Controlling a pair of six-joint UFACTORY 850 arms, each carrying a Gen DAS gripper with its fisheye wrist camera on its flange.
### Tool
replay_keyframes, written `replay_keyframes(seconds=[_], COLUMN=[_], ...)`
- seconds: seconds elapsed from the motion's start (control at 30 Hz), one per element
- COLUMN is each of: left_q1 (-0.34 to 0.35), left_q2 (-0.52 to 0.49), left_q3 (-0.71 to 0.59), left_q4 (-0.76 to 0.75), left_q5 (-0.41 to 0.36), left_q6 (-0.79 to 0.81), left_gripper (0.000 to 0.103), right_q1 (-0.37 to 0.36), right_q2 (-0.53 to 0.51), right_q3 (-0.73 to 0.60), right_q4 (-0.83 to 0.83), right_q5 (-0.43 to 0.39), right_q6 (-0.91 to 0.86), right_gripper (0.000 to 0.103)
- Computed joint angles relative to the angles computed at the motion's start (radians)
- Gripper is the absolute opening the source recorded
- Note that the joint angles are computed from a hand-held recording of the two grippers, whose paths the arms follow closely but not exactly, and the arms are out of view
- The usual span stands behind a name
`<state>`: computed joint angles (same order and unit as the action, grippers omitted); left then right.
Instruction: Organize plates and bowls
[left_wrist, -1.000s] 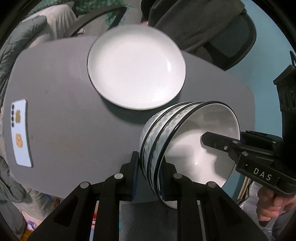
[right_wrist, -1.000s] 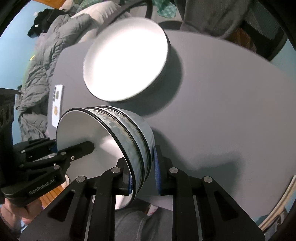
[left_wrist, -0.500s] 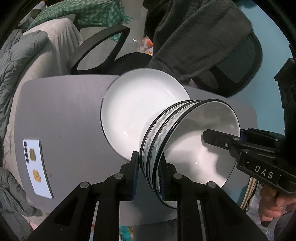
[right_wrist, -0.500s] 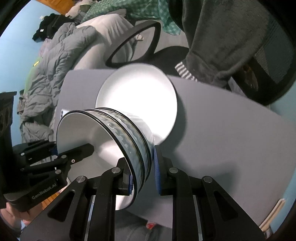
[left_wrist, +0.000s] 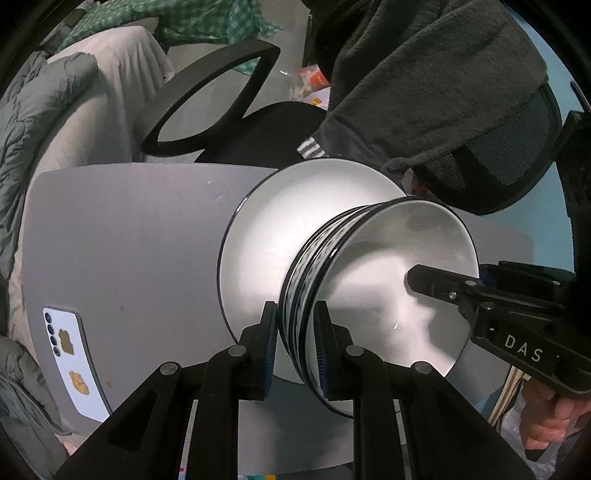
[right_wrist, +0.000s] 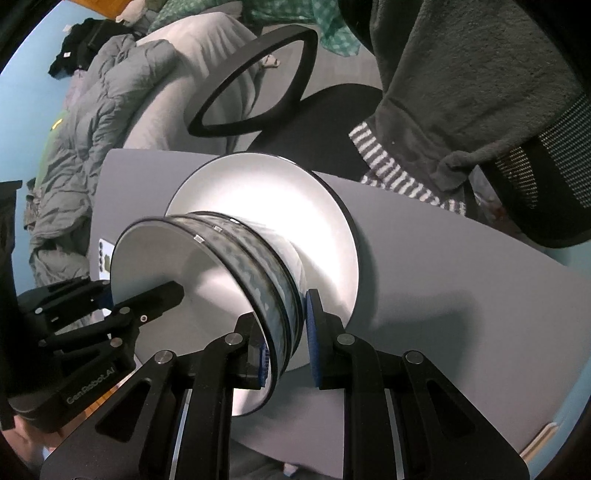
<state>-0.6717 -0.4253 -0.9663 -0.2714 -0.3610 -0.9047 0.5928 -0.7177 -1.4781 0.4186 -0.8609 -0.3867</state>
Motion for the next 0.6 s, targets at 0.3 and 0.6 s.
replay_keyframes(seconds=[0.3,0.6], left_q1=[-0.014,-0.042], left_q2=[-0.004,0.026], left_q3=[-0.008,-0.020], left_q4=[0.189,0.434], left_q5=[-0.005,-0.099], left_q6=[-0.157,-0.431], left_gripper=[0.019,0.034], right_q1=[0.010,0.027], right_q2=[-0.020,0.043], right_q3=[-0.031,0.010], right_q4=[-0.032,-0.094], right_q5=[-0.008,0.122], right_q6=[0.036,0.041], right_gripper=[0.016,0.037])
